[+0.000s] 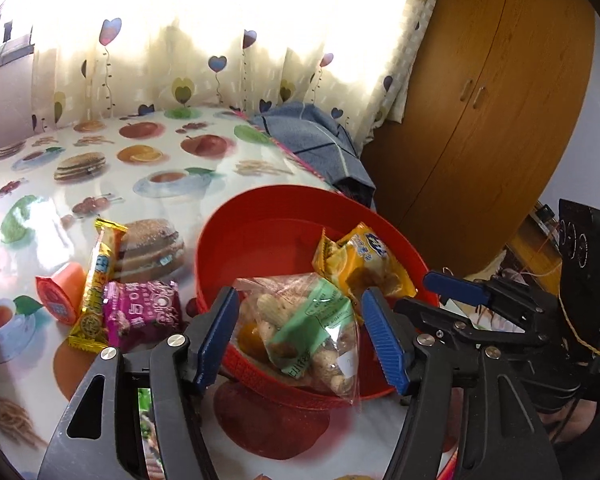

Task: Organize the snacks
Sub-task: 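Release the pink cup with the right tool while the left drops the cookie bag into the basket, then withdraw both open tools from the basket toward the remaining snacks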

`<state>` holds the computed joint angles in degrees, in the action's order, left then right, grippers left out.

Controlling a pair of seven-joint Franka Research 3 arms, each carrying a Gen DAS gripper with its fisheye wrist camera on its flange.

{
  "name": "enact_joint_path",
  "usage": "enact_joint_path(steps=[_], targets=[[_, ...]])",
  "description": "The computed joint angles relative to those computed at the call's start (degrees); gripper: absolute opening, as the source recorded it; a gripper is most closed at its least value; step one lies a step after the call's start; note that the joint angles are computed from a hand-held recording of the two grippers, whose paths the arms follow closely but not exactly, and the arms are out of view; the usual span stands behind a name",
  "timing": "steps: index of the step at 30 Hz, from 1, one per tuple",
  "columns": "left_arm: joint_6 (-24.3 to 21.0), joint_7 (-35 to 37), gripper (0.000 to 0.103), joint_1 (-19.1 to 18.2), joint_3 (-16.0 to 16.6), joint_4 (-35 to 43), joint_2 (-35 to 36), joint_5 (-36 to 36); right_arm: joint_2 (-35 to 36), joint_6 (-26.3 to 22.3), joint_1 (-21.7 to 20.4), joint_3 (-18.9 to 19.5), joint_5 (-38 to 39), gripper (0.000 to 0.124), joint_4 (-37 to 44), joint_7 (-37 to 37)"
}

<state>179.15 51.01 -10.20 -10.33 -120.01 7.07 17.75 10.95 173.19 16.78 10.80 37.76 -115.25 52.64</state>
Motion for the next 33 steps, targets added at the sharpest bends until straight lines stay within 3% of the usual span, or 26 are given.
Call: enact_joint_path(steps=[5,9,13,18,22,27,33], targets=[[-2.42,-10.92,0.065,-2.79,4.57,-0.88,-2.12,10.44,-0.52,0.29,-0.62,1.23,2.91,0.049,-0.12,-3.11],[-8.54,-12.93,0.065,-1.51,3.04,0.15,-2.09,12.75,-0.58,-0.05,0.13,0.78,3.07,0.049,-0.18,-3.19],[-12.25,-4.87,0.065,0.18,-0.06,1.40,-0.59,5.57,-0.76,-0.22,0.60,0.45,2.70,0.049,-0.37,-3.01],[-11.36,-0.66,0.065,-0.09,-0.97,1.46,0.27,3.19,-1.22,-0.19,0.93,0.03,2.04,0.049,-0.74,-2.50],[-10.65,-2.40,0.065,-0.84,-0.09,0.62,-0.50,4.55,-1.53,0.04,0.68,0.52,3.19,0.049,-0.86,-3.84],[-10.55,-12.62,0.065,-2.02,2.08,-0.70,-2.88,13.78,-2.20,-0.27,0.52,1.21,6.06,0.049,-0.96,-6.65],[-10.47,-20.42,0.065,-0.42,1.13,-3.91,-6.78,20.32,-3.71,-1.01,1.19,1.70,11.62,0.049,-1.59,-11.82]])
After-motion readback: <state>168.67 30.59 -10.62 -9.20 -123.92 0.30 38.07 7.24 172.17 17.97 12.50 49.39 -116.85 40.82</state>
